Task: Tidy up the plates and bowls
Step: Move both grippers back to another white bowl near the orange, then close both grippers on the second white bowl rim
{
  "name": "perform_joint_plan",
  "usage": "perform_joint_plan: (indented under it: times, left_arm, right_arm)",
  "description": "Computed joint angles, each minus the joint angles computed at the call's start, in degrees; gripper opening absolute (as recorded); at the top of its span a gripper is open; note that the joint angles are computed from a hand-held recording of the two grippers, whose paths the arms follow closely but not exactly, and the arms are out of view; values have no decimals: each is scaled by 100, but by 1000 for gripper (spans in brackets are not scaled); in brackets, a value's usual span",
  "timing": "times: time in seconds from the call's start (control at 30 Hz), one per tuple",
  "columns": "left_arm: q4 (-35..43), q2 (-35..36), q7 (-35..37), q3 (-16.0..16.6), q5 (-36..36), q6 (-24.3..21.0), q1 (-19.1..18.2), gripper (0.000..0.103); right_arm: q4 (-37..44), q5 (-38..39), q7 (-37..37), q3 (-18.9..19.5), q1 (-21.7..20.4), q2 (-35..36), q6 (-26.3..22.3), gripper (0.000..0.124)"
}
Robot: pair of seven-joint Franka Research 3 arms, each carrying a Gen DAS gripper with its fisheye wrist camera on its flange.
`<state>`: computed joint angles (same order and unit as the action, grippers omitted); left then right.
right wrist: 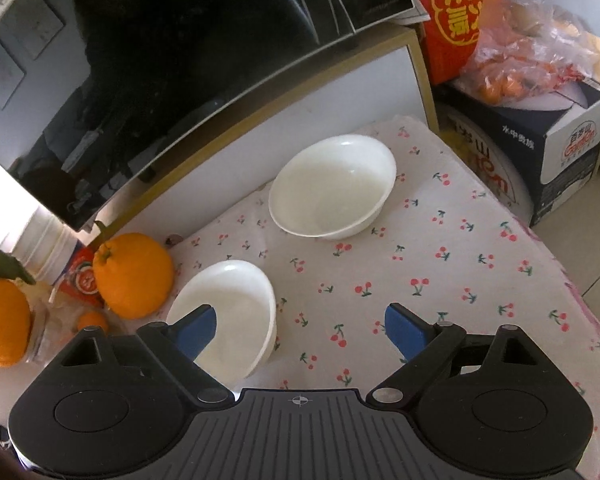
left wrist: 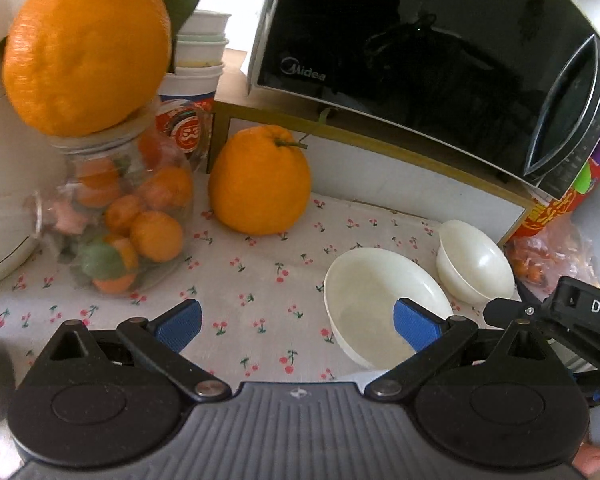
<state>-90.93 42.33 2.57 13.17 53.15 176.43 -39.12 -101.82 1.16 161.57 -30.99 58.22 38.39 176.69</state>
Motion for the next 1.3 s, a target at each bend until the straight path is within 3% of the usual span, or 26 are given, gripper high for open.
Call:
perform_joint_plan:
  times: [0.1,0.3,0.43,0.67,0.83,1.03,1.3]
  left_arm:
    - [163,161,49,-1,-50,80,40,99]
    - [287,384,251,88,-296,386,12,80]
    - [296,449,694,-111,-599,475,147,65]
    - [298,498,1461,-478,-1103,469,360,45]
    - [248,502,1915,-669,-1464,484,474,32]
    - [216,539,2350,-739,-1860,672,499,16]
    - [140,550,2767,-563,-2408,801,302,15]
  right_arm:
    - [123,38,59,-53,8,145,38,93]
    - [393,85,-250,192,-232,296,4,89]
    - [554,-52,-411,188,-234,379,-111,72]
    - [805,-187,-707,643,-590,457,-276,42]
    - [856,-101,-888,1044,-897,470,-159,31]
    - [901,54,-1124,1174,-976,528,-52,16]
    - [903,265,-1322,1103,-895,559,8,12]
